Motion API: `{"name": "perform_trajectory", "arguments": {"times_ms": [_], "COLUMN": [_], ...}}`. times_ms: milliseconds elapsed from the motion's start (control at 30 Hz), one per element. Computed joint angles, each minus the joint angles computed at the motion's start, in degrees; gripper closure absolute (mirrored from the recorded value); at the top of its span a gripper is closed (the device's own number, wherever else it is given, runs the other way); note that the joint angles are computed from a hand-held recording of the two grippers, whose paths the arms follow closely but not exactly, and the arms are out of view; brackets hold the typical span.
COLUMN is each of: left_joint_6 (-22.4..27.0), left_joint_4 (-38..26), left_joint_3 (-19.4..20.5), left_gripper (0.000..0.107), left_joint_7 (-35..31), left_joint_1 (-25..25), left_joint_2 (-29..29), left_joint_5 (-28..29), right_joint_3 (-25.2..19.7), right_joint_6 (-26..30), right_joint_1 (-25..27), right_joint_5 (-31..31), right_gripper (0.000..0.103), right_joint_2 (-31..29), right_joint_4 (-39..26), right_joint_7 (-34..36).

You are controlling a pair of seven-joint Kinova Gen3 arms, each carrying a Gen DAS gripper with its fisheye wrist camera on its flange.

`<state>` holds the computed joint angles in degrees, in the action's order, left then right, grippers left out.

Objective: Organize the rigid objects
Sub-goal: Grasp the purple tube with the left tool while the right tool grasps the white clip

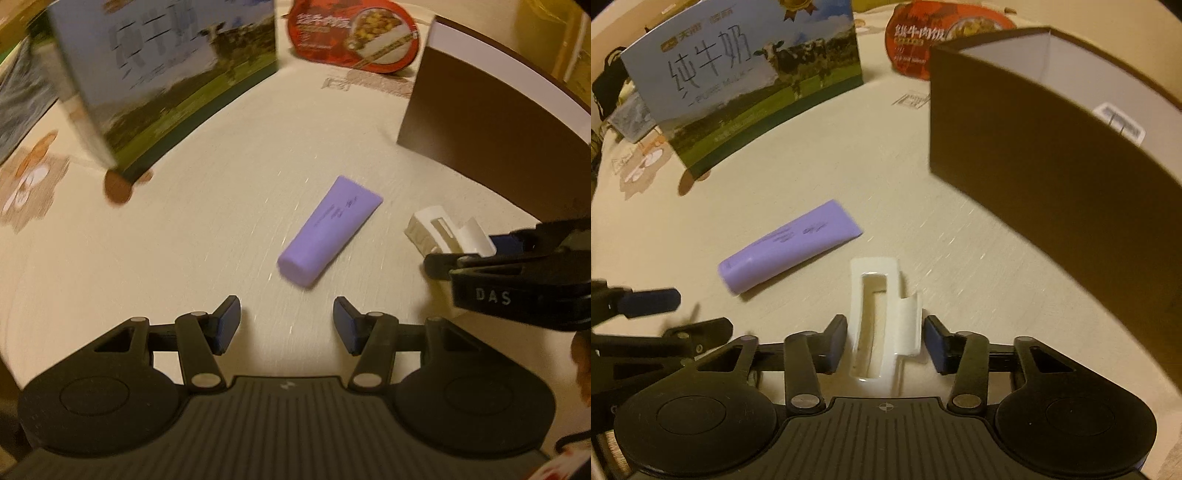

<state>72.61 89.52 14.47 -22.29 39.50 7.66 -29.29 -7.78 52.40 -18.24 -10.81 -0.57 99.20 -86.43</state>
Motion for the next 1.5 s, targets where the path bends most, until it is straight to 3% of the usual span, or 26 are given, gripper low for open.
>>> {"name": "perform_trajectory", "arguments": {"times_ms": [367,433,633,1033,1167,1300,1500], "left_joint_6": [-5.9,-6.9,-4.5,4.5,5.6,6.0,6.1], "left_joint_4": [-0.4,-0.4,-3.0,-9.6,-10.8,-11.7,-13.5], "left_joint_3": [-2.1,-2.3,-2.1,-0.3,-0.1,-0.9,-1.8], "left_gripper": [0.057,0.073,0.083,0.083,0.083,0.071,0.071], "left_joint_7": [-12.9,-14.0,-9.7,9.2,9.4,8.1,5.3], "left_joint_1": [-2.1,-2.5,0.7,12.4,13.0,12.3,10.7], "left_joint_2": [3.2,3.0,4.3,7.1,7.7,8.2,9.7], "left_joint_5": [-0.6,0.9,1.1,3.5,5.3,5.6,5.8], "right_joint_3": [1.8,1.9,2.8,6.9,8.0,7.6,7.9], "right_joint_6": [-1.0,-0.9,0.4,8.1,9.3,9.7,8.9], "right_joint_1": [2.8,3.1,4.3,7.5,8.0,8.2,8.6], "right_joint_5": [1.4,1.3,0.2,-2.8,-3.7,-3.5,-4.3], "right_gripper": [0.065,0.065,0.066,0.066,0.065,0.063,0.058], "right_joint_2": [0.2,-0.4,-2.8,-11.4,-13.5,-13.0,-12.2], "right_joint_4": [0.2,0.8,2.7,8.2,9.7,9.4,9.3], "right_joint_7": [1.8,2.5,4.4,12.4,16.0,17.1,18.3]}}
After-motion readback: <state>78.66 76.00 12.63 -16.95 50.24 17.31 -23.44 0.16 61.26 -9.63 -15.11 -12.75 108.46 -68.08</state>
